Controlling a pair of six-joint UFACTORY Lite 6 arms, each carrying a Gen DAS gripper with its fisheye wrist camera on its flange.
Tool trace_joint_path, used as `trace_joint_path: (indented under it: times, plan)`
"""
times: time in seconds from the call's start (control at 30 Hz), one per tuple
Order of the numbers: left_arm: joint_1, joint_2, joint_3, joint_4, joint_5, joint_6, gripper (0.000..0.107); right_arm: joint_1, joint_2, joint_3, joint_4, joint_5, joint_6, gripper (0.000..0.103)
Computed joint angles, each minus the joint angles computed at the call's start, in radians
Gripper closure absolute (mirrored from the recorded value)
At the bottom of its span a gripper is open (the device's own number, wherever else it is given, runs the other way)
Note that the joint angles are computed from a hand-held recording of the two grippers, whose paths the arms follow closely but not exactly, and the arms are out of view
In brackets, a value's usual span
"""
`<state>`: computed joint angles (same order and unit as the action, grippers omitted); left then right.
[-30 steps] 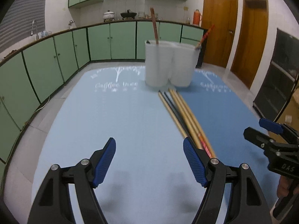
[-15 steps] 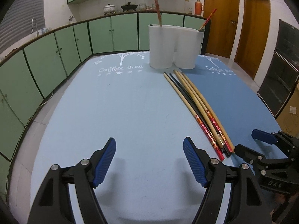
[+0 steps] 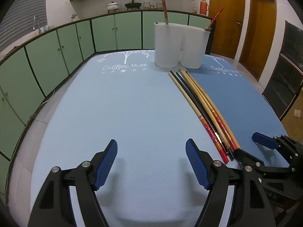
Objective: Organize utensils
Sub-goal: 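Move both open grippers toward the chopsticks lying on the mat, then grasp a plain wooden chopstick with the right gripper while the left grasps a red-patterned chopstick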
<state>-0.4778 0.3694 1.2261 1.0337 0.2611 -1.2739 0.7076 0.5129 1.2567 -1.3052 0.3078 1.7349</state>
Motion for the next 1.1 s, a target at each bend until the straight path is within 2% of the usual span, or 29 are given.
trace_joint_path:
  times: [0.1,0.2,0.37,0.47,0.53,0.73,1.0,1.1]
  plan:
    - [-0.006,-0.002,-0.006,0.013,0.002,-0.014,0.034,0.009,-0.005,-0.008,-0.043,0.015,0.055,0.055]
    - [-0.007,-0.005,-0.010,0.015,0.006,-0.015,0.034,0.013,-0.008,-0.014,-0.053,0.031,0.058,0.061]
    - [0.001,-0.011,-0.017,0.010,0.007,-0.016,0.034,-0.009,-0.048,-0.061,-0.040,0.039,0.047,0.061]
    - [0.002,-0.009,-0.015,0.011,0.004,-0.021,0.034,-0.030,-0.076,-0.100,-0.080,-0.012,0.098,0.058]
    - [-0.002,-0.002,-0.006,0.000,0.004,-0.013,0.034,-0.018,-0.077,-0.110,-0.132,-0.009,0.127,0.058]
    - [-0.010,-0.011,-0.016,0.011,0.005,-0.020,0.034,-0.023,-0.080,-0.124,-0.200,0.020,0.174,0.071]
    - [-0.013,-0.004,-0.005,-0.023,0.001,0.006,0.034,-0.044,-0.077,-0.121,-0.222,-0.008,0.213,0.071]
    - [-0.023,-0.002,-0.002,-0.061,-0.008,0.038,0.034,-0.034,-0.056,-0.098,-0.238,0.001,0.223,0.082]
